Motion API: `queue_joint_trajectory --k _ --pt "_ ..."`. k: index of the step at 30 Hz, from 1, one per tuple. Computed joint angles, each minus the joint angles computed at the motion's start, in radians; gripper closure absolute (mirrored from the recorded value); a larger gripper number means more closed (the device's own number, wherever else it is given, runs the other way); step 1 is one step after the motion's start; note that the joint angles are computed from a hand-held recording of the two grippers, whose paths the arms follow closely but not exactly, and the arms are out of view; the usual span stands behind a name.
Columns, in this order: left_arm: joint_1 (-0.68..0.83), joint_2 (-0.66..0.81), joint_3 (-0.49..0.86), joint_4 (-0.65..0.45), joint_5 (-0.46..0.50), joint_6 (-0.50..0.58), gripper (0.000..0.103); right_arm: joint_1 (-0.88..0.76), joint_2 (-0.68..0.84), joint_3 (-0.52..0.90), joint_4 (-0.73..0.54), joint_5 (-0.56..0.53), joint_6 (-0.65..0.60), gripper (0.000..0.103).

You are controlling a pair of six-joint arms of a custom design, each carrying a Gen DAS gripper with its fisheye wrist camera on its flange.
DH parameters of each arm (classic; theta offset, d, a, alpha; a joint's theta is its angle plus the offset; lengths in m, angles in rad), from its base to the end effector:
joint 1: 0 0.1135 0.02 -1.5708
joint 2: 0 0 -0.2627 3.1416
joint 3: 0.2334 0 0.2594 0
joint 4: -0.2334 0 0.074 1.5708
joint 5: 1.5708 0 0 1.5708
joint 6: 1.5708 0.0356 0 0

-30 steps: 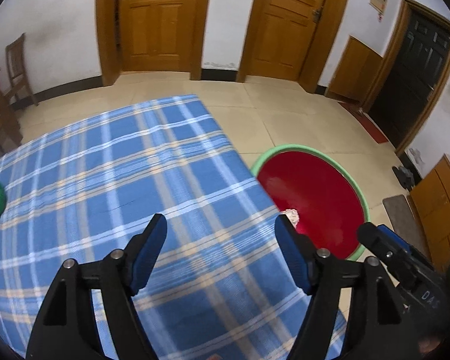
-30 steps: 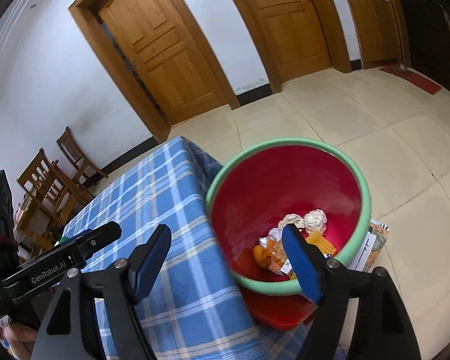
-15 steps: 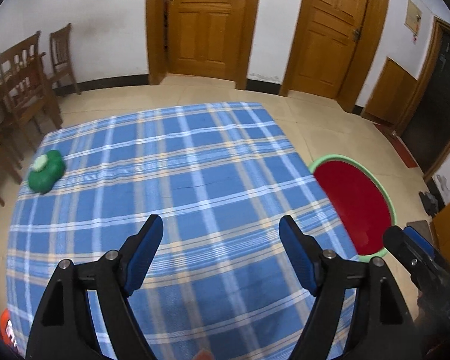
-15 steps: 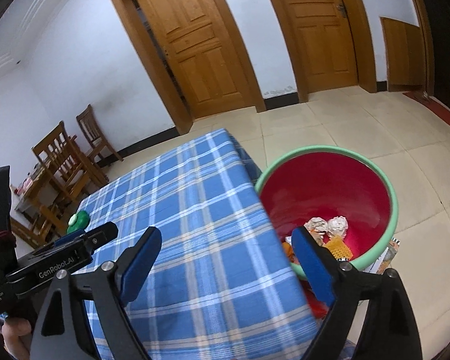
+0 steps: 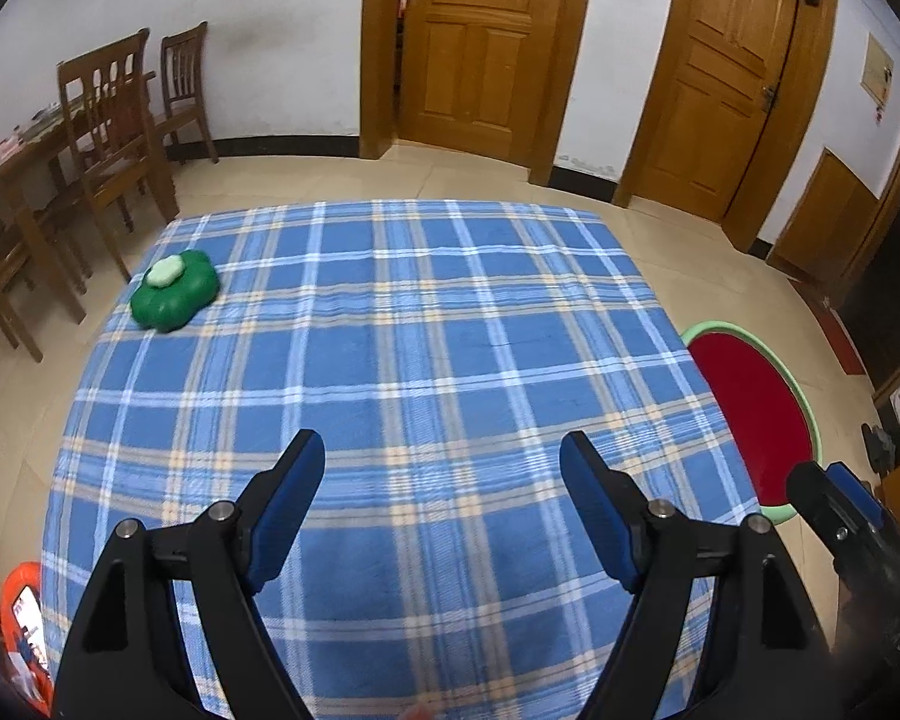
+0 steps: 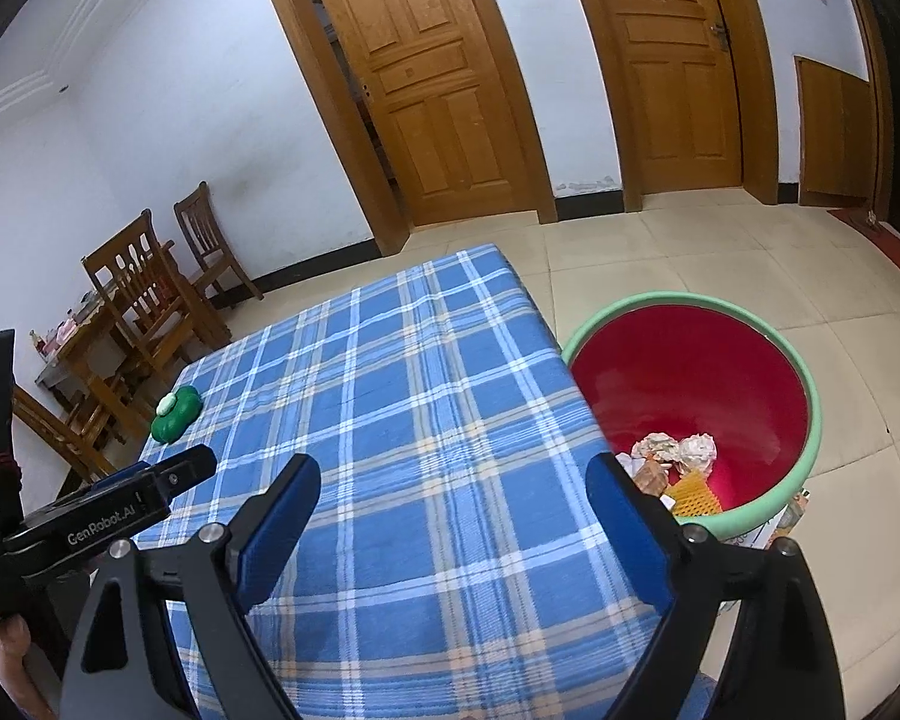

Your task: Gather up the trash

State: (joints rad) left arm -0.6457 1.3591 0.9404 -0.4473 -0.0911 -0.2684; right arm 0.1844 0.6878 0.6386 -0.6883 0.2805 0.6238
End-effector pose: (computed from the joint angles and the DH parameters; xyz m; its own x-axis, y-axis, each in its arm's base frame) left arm 0.2341 -0.1723 0.2392 -0.7330 0.2217 -0.6431 0.3711 0.9226 -0.1050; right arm 0.1514 0.0182 0.2550 -0.5218 0.4737 -0.7095 0.4066 0.8692 0.2813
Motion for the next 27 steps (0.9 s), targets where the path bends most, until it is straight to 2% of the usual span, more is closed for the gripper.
queue_joint_trajectory --k 13,27 --pt "0.024 -0.062 -0.048 -0.002 -0.008 0.005 0.023 0.083 0.009 0.013 -0.022 0.053 0.050 0.010" --pt "0.032 -0.075 -0.057 -0.007 -0.004 0.004 0.023 0.087 0.011 0.013 -0.020 0.058 0.054 0.009"
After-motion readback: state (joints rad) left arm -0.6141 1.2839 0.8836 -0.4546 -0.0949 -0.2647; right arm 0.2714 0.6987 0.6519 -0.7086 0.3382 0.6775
